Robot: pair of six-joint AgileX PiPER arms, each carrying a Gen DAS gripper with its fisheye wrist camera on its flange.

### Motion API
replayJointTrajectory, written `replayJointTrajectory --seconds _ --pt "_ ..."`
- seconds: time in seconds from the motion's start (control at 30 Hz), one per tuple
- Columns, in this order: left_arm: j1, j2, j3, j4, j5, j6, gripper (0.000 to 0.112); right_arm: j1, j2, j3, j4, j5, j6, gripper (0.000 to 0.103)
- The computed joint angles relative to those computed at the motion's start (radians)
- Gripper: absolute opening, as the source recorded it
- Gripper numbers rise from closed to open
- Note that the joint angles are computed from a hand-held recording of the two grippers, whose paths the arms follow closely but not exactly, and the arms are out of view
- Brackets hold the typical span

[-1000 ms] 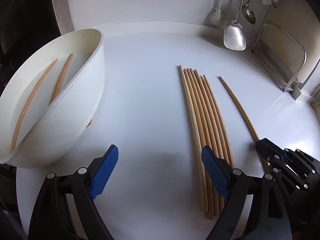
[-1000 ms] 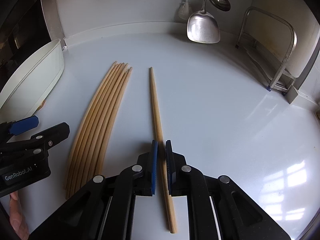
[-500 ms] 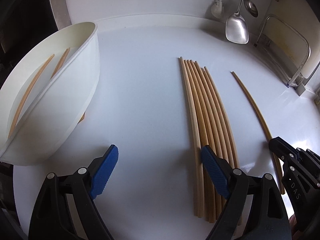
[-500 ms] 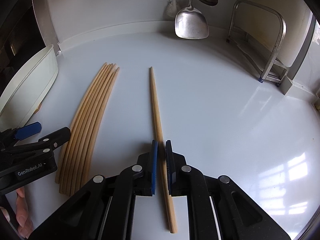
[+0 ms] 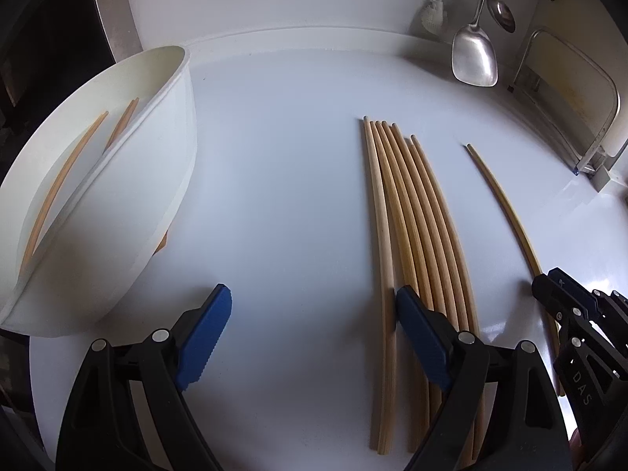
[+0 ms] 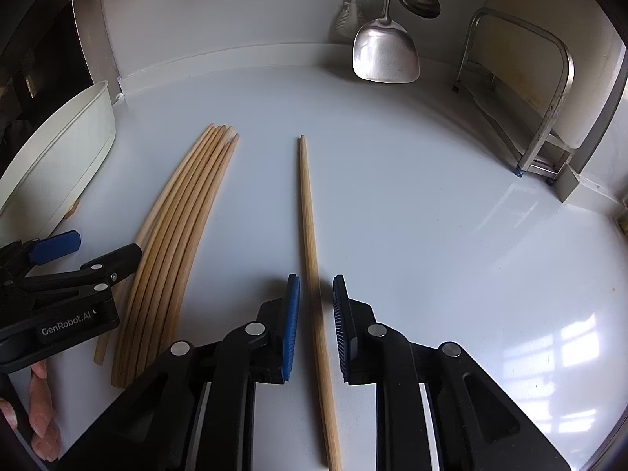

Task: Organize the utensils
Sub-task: 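Close the left tool on another chopstick while the right tool holds its chopstick, then carry both held chopsticks over the white basin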

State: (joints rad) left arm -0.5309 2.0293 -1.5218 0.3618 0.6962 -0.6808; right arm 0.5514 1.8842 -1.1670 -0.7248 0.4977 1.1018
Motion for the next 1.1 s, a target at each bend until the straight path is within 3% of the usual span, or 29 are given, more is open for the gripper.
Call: replayJointTrajectory --seconds 0.23,0.33,0.4,0.43,0.5,0.53,0.77,1.1 --pt "0.003 0.024 -0.038 0.002 -0.001 0.0 0.082 -0.026 0.016 -0.027 0.029 -0.014 -0.04 0.018" --pt "-0.008 0.013 -0.02 0.018 -0.023 -0.002 0.07 -0.019 0.017 -0.027 0.024 -0.016 -0.051 0.017" --pt "-0.02 0.009 -0.017 0.024 -0.032 0.001 0.052 -0.015 0.011 -0.019 0.025 -0.024 -0.057 0.008" --pt "-0.026 0.007 -0.015 0.025 -0.037 0.007 0.044 -0.011 0.01 -0.017 0.023 -0.022 -0.058 0.007" --pt "-0.037 0.007 -0.021 0.016 -0.034 0.029 0.016 -0.001 0.007 -0.016 0.02 -0.014 -0.056 0.006" --pt "-0.043 0.009 -0.026 0.006 -0.031 0.045 0.009 -0.003 0.004 -0.011 0.03 -0.021 -0.062 0.006" --pt "-0.043 -0.013 -0.03 -0.084 0.009 0.122 0.007 -0.05 -0.043 0.025 0.228 -0.074 -0.206 0.006" --pt "0.013 -0.138 -0.078 -0.25 0.15 0.23 0.007 -0.085 -0.171 -0.004 0.526 -0.019 -0.471 0.006"
